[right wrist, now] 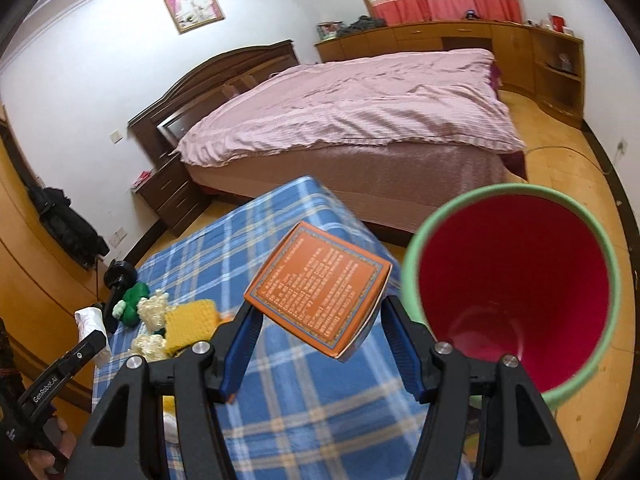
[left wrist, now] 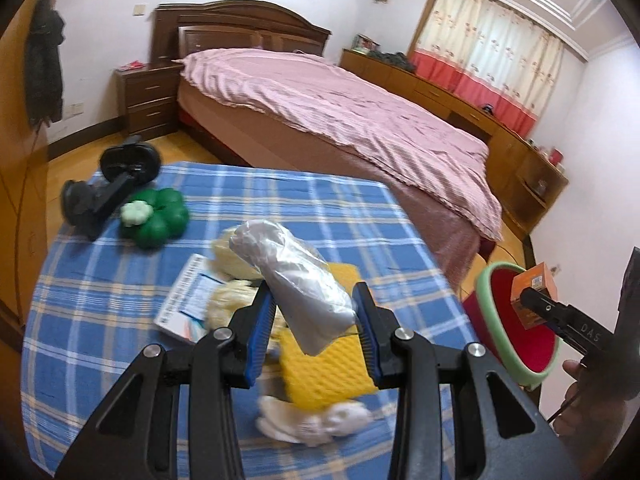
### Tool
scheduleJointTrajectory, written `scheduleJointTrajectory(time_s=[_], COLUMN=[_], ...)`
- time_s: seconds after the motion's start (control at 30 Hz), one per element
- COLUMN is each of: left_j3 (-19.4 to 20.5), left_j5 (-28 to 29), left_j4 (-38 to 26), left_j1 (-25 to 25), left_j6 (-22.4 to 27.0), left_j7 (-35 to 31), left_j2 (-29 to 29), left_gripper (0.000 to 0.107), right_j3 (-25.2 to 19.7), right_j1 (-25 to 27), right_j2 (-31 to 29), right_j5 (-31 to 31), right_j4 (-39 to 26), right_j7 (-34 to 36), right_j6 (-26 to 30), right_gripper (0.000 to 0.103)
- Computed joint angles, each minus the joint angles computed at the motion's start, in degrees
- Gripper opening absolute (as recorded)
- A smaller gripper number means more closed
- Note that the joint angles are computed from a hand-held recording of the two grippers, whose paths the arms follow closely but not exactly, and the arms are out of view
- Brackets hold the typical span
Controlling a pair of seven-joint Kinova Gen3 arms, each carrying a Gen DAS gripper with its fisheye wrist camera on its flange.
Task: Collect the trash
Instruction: 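Carry both items over the red bucket and open both tools to drop them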
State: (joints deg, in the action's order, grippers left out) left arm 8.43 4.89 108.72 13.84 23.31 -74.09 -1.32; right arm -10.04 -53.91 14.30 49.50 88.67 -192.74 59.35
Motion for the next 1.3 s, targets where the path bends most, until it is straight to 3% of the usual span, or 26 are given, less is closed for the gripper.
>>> scheduleJointTrajectory(time_s=[0.23,0.77,1.3], left_j3=[2.2,4.2,6.4], left_j5=[-3.5,-6.4,-1.4], left_j4=[-3.1,-13.0,-24.0], left_j1=[3.1,12.7,18.5], left_j6=[1.6,4.9,7.0], left_j7=[3.2,2.0,-8.0], left_j2=[2.1,11.2,22.7], left_gripper=[0.04,0.04,0.04], right_j3=[-1.6,-6.3,-9.3], right_j1=[0.8,5.5,11.1], right_j2=[-4.2,-10.1,-14.6], right_j5=[0.0,0.4,-2.7], right_j4=[5.7,15.6,24.5], right_j7=[-4.9,-14.5,-19.8], right_j6=[1.7,4.7,3.9], right_gripper=[0.064,0.064,0.065])
